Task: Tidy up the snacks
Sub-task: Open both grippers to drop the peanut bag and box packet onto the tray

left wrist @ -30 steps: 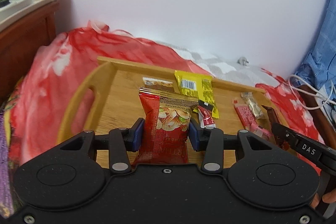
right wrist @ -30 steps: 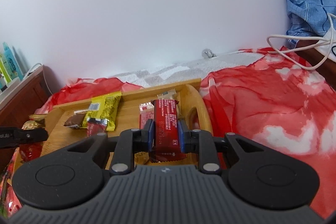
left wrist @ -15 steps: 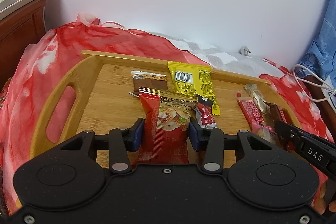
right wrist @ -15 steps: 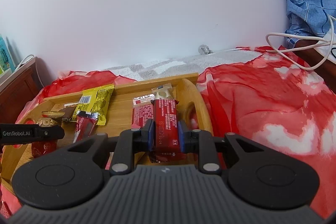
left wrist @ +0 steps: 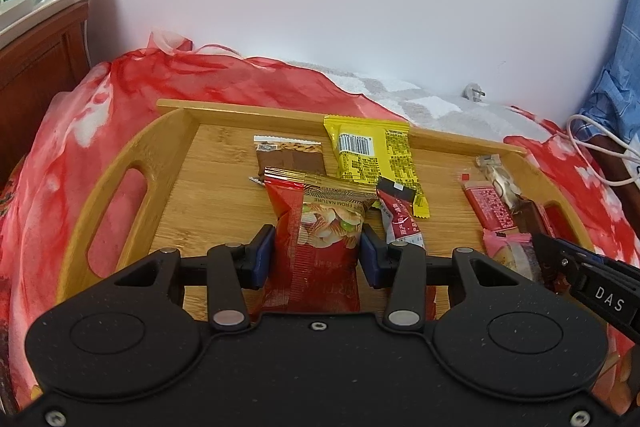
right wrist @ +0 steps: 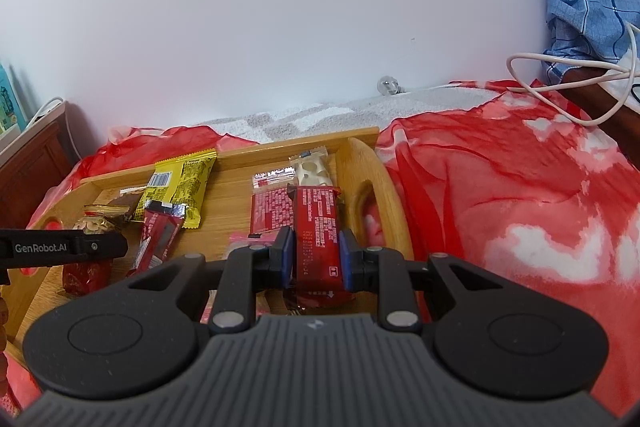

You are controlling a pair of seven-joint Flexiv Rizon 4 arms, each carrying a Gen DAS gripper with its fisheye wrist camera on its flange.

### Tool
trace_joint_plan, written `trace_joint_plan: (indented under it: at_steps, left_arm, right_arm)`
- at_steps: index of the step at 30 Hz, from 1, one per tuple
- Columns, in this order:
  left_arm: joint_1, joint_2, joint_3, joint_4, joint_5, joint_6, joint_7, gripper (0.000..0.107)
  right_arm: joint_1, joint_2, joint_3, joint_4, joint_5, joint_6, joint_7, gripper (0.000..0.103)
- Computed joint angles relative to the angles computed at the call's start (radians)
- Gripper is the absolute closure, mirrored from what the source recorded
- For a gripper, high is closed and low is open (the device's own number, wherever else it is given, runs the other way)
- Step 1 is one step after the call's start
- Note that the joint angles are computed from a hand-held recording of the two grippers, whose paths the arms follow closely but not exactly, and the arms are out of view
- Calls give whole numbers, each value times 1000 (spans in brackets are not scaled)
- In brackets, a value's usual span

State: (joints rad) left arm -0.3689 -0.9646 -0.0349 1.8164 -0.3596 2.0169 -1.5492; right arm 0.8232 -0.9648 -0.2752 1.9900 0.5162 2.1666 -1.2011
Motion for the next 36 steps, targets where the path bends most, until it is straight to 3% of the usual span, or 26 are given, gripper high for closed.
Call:
trace_joint_plan:
  at_steps: [7,13,17,26,36]
  left_arm:
    - [-49,3,44,-2,-51,-17,3,62]
    - [-70,28,60,30,-63,-2,11,45]
    - [-57,54,45,69,-45,33,16,35]
    - [-27,134,15,213,-11,155,2,18]
    - [-29,203,9,385,-19,266,-6,15]
  right_arm:
    - [4,-2,0,0,4,12,-12,58]
    - [19,9,-5,13,22,42,-42,34]
    - [46,17,-16,21,58,66,-87,27]
    - [26,54,66,55,91,162,-179,19]
    - [16,96,184,102,139,275,-297,16]
